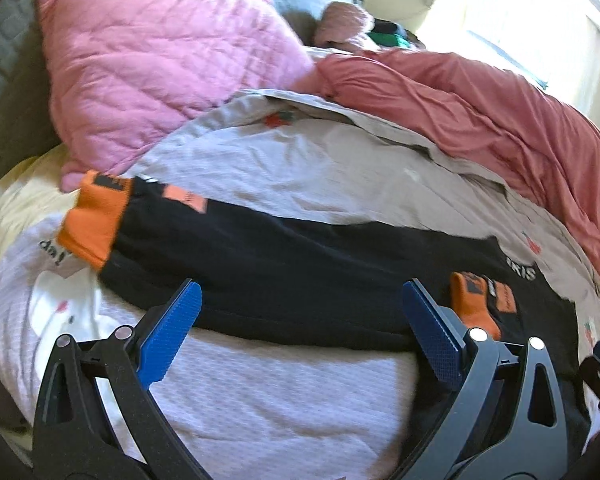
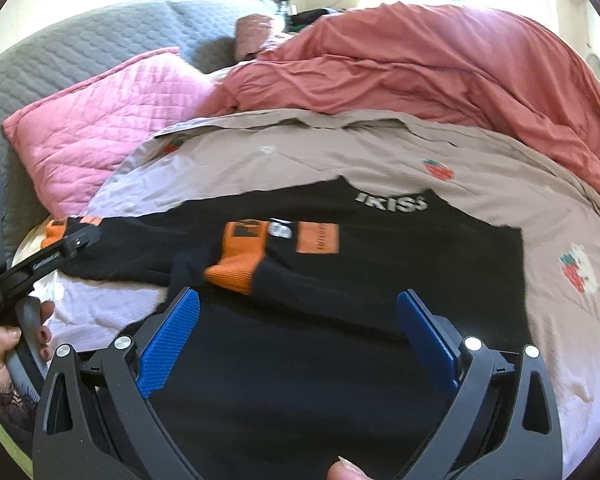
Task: Fold small clothes
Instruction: 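Move the left tool to the other orange cuff and grasp it, then carry the second sleeve across the shirt back and open the left tool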
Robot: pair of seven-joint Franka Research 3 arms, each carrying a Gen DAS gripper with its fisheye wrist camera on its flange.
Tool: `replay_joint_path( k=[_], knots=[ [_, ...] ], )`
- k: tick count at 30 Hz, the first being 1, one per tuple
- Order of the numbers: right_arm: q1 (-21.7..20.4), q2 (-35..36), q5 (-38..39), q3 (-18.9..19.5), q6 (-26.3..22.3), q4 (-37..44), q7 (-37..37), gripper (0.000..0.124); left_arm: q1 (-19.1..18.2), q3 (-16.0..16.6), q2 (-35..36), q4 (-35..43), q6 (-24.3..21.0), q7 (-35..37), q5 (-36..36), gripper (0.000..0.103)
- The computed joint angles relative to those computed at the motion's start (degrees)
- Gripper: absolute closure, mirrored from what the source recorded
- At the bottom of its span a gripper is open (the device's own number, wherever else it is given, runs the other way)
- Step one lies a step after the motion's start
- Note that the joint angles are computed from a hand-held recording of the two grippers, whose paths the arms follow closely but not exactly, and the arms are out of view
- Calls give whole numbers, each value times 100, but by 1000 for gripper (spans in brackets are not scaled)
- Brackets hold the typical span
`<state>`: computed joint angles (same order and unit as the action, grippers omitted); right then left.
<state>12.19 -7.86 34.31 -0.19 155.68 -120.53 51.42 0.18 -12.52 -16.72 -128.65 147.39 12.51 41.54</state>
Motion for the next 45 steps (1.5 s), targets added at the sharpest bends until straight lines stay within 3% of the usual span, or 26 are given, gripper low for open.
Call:
replay_joint_path(
  k=[10,16,25,31,34,36,38,45],
  knots=[
    [316,304,42,245,-4,313,-297,26,288,108,-392,-403,-298,-538,-160,10],
    [455,543,-232,407,-111,474,-323,26,504,-10,-534,-432,-1038,-1146,82,10],
    [638,783,-255,556,-218,534,-340,26,629,217,-776,-816,-1028,-1804,-191,10],
    [631,825,-103,548,-242,517,-361,26,891,188,-738,-933,-573,-2430,73,11],
    [580,844,-127,511,-255,536,-210,26,1007,172,-536,-774,-430,-2548,383,27],
    [532,824,-22,481,-280,528,-193,26,1024,223,-412,-699,-287,-2509,552,74],
    [477,792,104,444,-274,492,-172,26,993,305,-367,-700,-68,-2412,595,100],
    [258,688,421,291,-432,371,105,26,1279,69,-677,-808,916,-2842,1631,100]
  ],
)
